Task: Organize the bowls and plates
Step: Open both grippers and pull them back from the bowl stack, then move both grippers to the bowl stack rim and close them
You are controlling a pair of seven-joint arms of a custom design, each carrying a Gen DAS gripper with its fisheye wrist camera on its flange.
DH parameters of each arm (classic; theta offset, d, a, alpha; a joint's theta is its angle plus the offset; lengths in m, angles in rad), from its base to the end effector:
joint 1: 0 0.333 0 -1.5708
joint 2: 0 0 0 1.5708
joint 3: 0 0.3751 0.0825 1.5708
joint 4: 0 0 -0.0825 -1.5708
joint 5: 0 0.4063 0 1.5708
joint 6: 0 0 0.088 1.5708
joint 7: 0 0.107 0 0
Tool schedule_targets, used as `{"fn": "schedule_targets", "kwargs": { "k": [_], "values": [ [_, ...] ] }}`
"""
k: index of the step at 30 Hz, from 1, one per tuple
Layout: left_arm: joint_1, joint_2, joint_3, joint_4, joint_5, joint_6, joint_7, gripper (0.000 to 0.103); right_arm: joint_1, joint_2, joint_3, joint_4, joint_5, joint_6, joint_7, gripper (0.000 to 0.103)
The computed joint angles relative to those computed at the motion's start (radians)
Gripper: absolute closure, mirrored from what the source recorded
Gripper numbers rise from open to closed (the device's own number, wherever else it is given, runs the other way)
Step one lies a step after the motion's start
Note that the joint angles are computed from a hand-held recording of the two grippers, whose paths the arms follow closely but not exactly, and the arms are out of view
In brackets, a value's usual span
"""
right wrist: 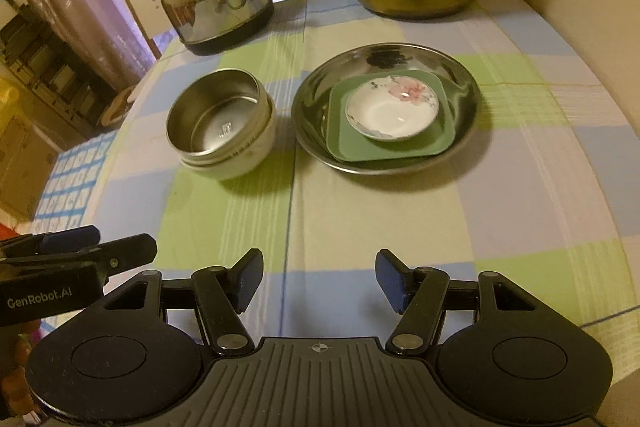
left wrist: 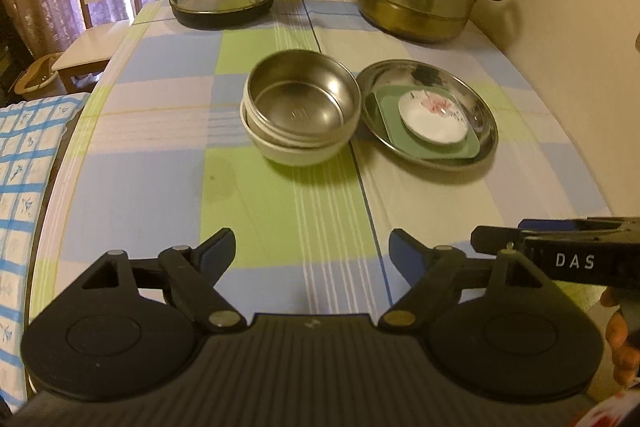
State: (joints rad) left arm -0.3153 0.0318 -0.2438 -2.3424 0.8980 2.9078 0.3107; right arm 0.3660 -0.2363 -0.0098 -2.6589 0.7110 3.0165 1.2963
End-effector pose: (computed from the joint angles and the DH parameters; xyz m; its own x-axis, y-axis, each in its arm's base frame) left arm 0.4409 -0.3312 0.4077 -0.1488 -0.9853 0.0834 -0.8024 0.0710 -0.5926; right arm 0.4306 0.1086 0.4142 0.0371 -0.9510 -0.3070 -0.8554 0.1286 -0.5018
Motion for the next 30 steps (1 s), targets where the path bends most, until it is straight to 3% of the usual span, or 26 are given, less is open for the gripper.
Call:
{"fn": "schedule_targets", "kwargs": {
  "k": [13,26,30],
  "values": [
    [-0.048,-0.037,-0.048,-0.027,0.059,-0.104,-0.147,0.017,0.009,-0.107,-0.047,-0.094,0.012,-0.038,-0.089,0.041],
    [-0.044,-0.065,-0.056,-0.048,0.089,-0.123,-0.190,0.010,-0.022,-0.123,0.000,-0.127,-0.068,-0.012,-0.030,0.041],
    [-0.024,-0.061,-0.046,-0.042,0.118,-0.112,-0.190,0.010,0.027,-0.096,-0.036,-0.111,-0.048,0.019,-0.032,0.041]
  ]
}}
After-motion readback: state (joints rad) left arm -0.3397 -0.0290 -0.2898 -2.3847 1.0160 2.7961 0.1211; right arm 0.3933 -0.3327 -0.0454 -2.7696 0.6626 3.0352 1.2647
